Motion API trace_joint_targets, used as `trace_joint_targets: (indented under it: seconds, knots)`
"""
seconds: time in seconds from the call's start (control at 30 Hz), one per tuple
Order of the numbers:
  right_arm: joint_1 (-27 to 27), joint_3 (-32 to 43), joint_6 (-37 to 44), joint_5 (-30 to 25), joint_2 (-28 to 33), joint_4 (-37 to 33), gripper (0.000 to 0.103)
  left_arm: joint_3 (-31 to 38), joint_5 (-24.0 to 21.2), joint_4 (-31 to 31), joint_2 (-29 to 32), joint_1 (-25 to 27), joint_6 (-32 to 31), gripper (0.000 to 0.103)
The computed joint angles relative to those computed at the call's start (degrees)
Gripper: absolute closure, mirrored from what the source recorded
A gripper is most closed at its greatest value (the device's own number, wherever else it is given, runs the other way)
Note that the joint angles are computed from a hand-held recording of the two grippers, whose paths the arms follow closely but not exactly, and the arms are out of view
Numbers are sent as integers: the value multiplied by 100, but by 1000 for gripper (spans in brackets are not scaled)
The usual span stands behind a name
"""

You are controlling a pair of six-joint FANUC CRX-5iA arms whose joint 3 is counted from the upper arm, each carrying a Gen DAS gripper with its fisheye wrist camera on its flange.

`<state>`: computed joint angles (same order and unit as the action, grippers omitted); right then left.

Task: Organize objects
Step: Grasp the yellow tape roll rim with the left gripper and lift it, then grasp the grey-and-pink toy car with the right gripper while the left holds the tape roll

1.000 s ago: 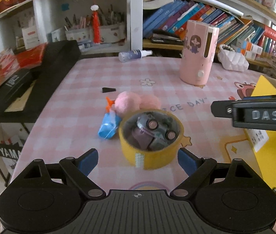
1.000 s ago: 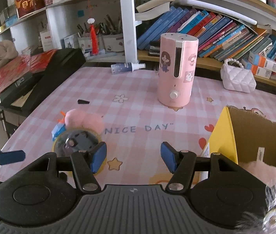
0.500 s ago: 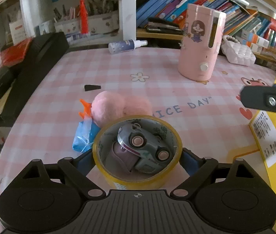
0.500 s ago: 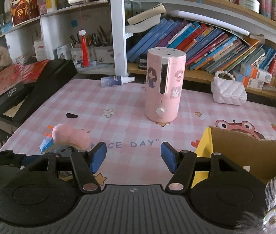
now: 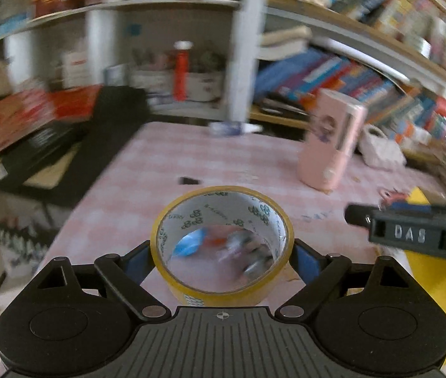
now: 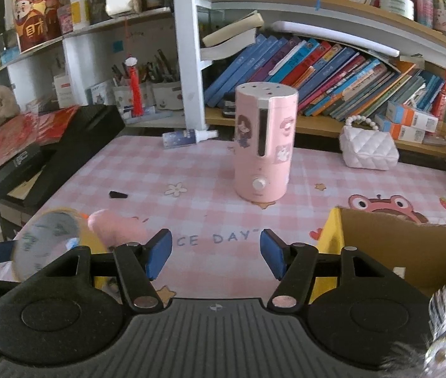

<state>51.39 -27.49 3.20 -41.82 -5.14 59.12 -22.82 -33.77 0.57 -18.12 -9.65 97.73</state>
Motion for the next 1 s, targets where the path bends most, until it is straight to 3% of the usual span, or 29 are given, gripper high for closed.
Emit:
trace_joint_targets:
  seconds: [0.23, 0.33, 0.47, 0.67, 0.77, 0.8, 0.87, 1.0]
  knots:
    - [167, 421, 1055, 334, 354, -945, 43, 105, -715, -1130, -404, 149, 1526, 12]
    - [230, 704, 1737, 461, 606, -1417, 41, 87, -933, -1268, -537, 189, 1707, 12]
    - [279, 1159, 2587, 422, 1054, -1825, 28, 97, -1086, -1441, -645, 164, 1804, 12]
    - [250, 1504, 2928, 366, 1563, -1812, 29, 85, -1218, -1544, -755, 151, 1860, 12]
    - [210, 1563, 2904, 310, 1708, -1718, 34, 49, -1195, -1477, -786, 171, 1768, 12]
    - [200, 1613, 2954, 264, 1753, -1764, 45, 36, -1176, -1446, -791, 181, 1725, 12]
    - [167, 1684, 3074, 216, 1806, -1917, 54, 10, -1112, -1363, -799, 208, 1614, 12]
    - [138, 1455, 2850, 403, 1610, -1727, 61, -56, -974, -1207, -843, 243, 1406, 12]
